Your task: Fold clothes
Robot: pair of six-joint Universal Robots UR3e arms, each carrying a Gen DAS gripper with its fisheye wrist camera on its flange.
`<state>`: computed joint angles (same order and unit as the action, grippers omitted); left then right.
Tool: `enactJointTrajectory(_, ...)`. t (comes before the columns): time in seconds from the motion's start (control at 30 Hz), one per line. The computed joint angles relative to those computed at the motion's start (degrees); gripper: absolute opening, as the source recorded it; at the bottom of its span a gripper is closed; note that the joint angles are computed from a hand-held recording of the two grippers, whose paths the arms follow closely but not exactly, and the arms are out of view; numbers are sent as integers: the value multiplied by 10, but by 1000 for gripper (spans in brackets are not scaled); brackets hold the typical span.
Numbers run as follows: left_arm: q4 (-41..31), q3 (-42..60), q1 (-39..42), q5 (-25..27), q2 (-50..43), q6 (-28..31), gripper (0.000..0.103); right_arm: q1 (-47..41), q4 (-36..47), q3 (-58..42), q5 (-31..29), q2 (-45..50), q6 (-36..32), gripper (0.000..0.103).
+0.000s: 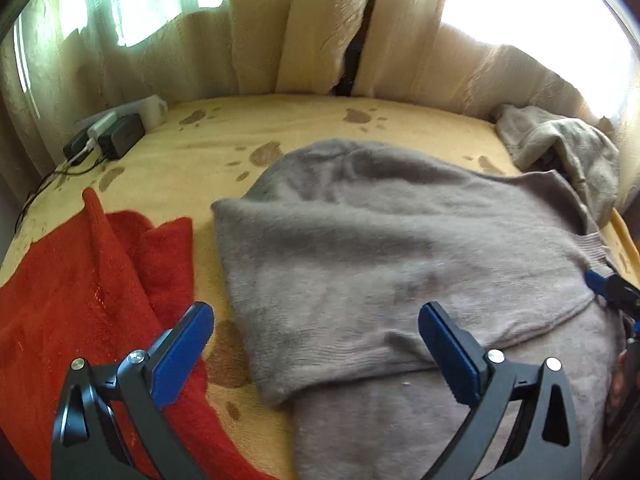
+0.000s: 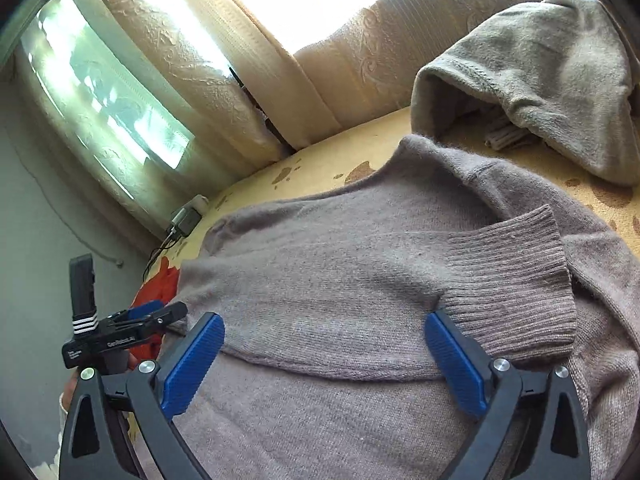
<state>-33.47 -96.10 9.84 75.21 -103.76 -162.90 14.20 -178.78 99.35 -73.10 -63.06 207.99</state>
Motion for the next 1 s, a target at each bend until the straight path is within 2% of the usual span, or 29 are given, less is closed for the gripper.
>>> enactJointTrajectory(0.07,-9,4,-16,-28,19,11,103,7,14,-10,-12,1,-3,102)
enactJointTrajectory(0.17,-81,67,-29,-95,-6,11,103,23,47,-34,-41,5,-11,102)
enactJointTrajectory(0.27,-144,153,-33,-150,-82,-48,103,32,69,-51,-58,8,-17,103)
enactJointTrajectory(0.33,-136,171,-49,-130,-115,-83,103,29,63,-46,-54,7,-15,103)
enactJointTrajectory(0.4,-105,165,-71,-92,-134,-87,103,16,32,-23,-28,4,-7,103)
enactJointTrajectory(0.5,-8,123,-116,-6,-136,-46,103,-18,-42,25,35,2,24,103)
enactJointTrajectory(0.53,2,124,-132,25,-141,-32,103,-22,-47,32,40,-3,34,102)
enactJointTrajectory(0.6,6,118,-134,27,-137,-22,103,-12,-36,46,10,-30,57,102)
enactJointTrajectory(0.7,2,103,-117,-4,-126,-24,103,23,-39,114,-76,-122,27,102)
enactJointTrajectory(0.77,4,93,-114,-10,-118,-23,103,75,3,159,-210,-211,-9,102)
enactJointTrajectory(0.83,6,84,-113,-10,-110,-21,103,148,72,189,-362,-296,-4,102)
enactJointTrajectory(0.9,7,75,-112,-8,-103,-18,103,235,187,204,-522,-375,47,102)
enactJointTrajectory(0.93,8,75,-114,-6,-104,-20,103,276,268,210,-585,-417,97,102)
enactJointTrajectory(1.0,12,78,-121,-2,-109,-26,103,355,484,205,-665,-499,248,102)
